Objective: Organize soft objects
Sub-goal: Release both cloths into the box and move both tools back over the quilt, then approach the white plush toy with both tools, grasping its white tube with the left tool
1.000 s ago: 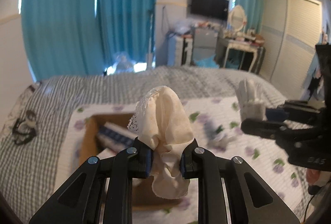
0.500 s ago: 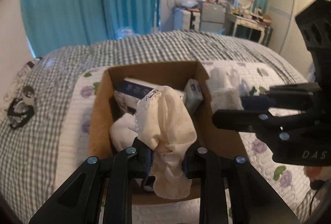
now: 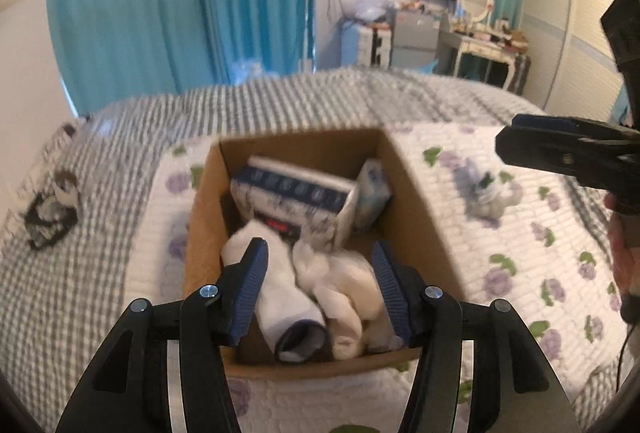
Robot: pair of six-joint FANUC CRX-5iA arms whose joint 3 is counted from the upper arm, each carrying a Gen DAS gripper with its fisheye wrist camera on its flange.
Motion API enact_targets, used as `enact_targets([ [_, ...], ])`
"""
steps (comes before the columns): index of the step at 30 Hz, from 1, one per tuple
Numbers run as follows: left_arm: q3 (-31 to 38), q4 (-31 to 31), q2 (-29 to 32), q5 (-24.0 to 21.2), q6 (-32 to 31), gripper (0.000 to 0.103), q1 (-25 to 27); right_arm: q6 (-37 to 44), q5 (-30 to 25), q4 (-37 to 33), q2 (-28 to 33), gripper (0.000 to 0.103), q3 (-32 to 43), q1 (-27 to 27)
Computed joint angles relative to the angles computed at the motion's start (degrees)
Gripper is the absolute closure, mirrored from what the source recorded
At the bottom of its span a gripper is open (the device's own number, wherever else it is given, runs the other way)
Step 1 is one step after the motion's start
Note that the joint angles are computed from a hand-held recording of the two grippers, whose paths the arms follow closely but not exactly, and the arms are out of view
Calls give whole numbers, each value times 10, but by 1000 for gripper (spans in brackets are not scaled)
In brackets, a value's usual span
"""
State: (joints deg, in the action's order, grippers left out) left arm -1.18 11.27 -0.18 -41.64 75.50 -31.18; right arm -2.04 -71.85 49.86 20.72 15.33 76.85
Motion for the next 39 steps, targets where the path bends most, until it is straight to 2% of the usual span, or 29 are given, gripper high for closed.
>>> enact_targets([
  [3, 1, 2, -28, 15, 5, 48, -15, 7, -63, 8, -9, 16, 12, 20],
  [6, 2, 6, -48, 35, 8, 46, -32, 13, -161, 40, -14, 16, 30, 49],
  [8, 16, -19, -56, 45, 35, 26, -52, 7, -197, 56, -29, 16, 25, 66],
  [10, 22, -23, -57, 53, 41, 25, -64, -4, -232, 68, -46, 15, 17, 84],
  [12, 49, -40, -43, 38, 68, 25, -86, -15, -269, 76, -60, 15, 6, 102],
  [15, 68, -28, -21, 24, 78, 25, -105, -48, -297, 72, -87, 14, -29, 120],
  [18, 107, -66, 12, -4, 137, 25, -135, -92, -296, 56, -121, 14, -81, 130],
  [20, 126, -59, 43, -18, 154, 25, -147, -114, -290, 43, -142, 14, -117, 134],
  [22, 145, -77, 64, -32, 182, 25, -162, -136, -272, 21, -170, 14, -157, 132],
  [28, 198, -112, 145, -49, 209, 25, -200, -141, -241, -24, -222, 14, -246, 119],
  [30, 233, -123, 185, -78, 233, 25, -208, -143, -224, -33, -236, 14, -276, 109],
  [34, 275, -129, 242, -106, 259, 25, -215, -171, -177, -48, -274, 14, -343, 90],
  [39, 320, -132, 299, -115, 267, 25, -220, -202, -139, -60, -312, 14, -409, 69],
])
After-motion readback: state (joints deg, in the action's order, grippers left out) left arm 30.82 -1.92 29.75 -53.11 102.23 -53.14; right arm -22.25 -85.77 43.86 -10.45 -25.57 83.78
